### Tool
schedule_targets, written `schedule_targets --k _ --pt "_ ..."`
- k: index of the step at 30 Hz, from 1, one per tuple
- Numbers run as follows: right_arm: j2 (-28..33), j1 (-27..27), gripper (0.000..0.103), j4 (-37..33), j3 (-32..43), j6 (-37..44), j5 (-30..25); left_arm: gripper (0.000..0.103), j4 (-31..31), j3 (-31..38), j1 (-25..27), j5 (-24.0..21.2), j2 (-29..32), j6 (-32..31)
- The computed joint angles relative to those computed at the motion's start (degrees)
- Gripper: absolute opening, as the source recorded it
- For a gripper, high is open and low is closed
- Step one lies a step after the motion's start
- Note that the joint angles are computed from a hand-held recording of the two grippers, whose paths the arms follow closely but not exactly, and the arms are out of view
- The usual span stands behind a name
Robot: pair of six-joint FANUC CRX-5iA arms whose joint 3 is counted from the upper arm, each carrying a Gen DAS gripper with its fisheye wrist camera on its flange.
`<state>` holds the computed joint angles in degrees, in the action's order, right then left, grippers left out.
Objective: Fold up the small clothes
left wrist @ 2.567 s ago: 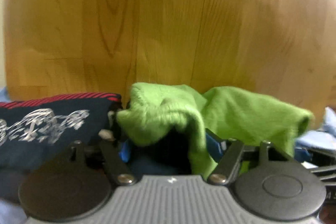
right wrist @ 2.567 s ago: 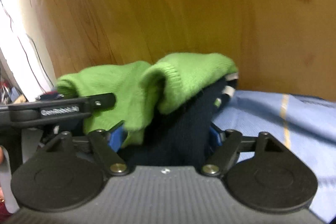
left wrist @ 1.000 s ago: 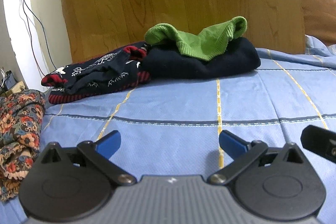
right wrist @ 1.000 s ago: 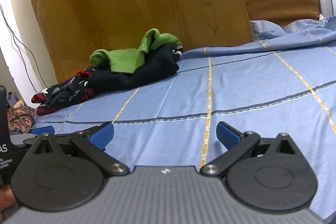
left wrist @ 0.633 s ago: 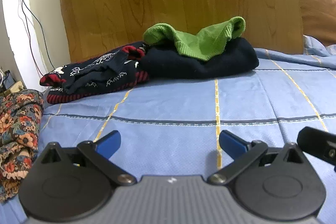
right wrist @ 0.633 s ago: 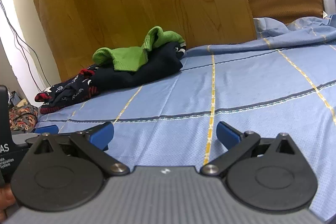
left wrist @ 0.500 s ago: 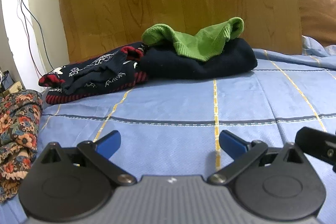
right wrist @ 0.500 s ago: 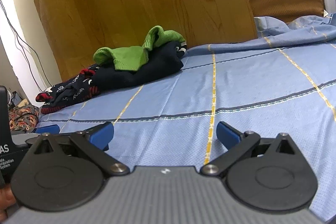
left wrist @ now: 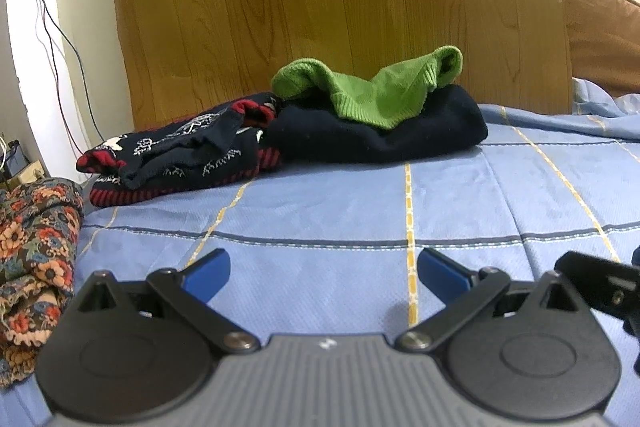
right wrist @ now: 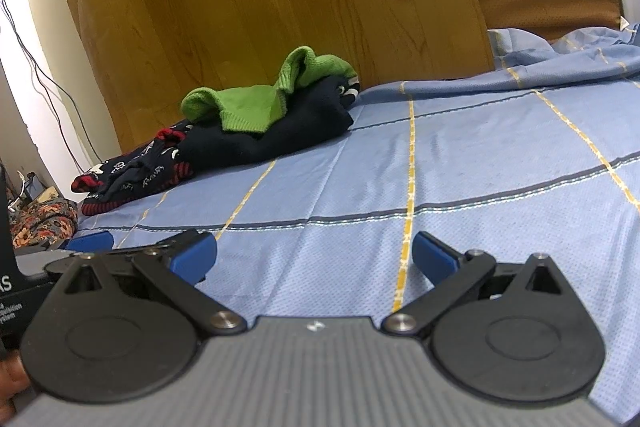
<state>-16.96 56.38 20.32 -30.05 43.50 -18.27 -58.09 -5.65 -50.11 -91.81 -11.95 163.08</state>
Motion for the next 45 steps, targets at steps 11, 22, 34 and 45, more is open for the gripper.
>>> schedule_targets --k 11,22,34,45 --pt "0.0 -0.1 0.103 -0.9 0.2 0.9 0.0 0.103 -2.6 -0.5 -2.0 -0.7 -0.5 2.0" --pt "0.1 -0.2 0.103 -2.0 0.5 1.5 -0.5 0.103 -1.0 -0.4 -1.2 -0.9 -0.5 2.3" --pt "0.1 -0.2 0.103 -1.9 0.5 1.4 -0.4 0.103 -0.7 -0.3 -1.0 -0.7 -0.2 1.0" --pt "0.2 -0.3 0.103 -2.7 0.7 2.2 -0.5 0.103 -0.5 -0.2 -0.8 -0.7 -0.1 0.5"
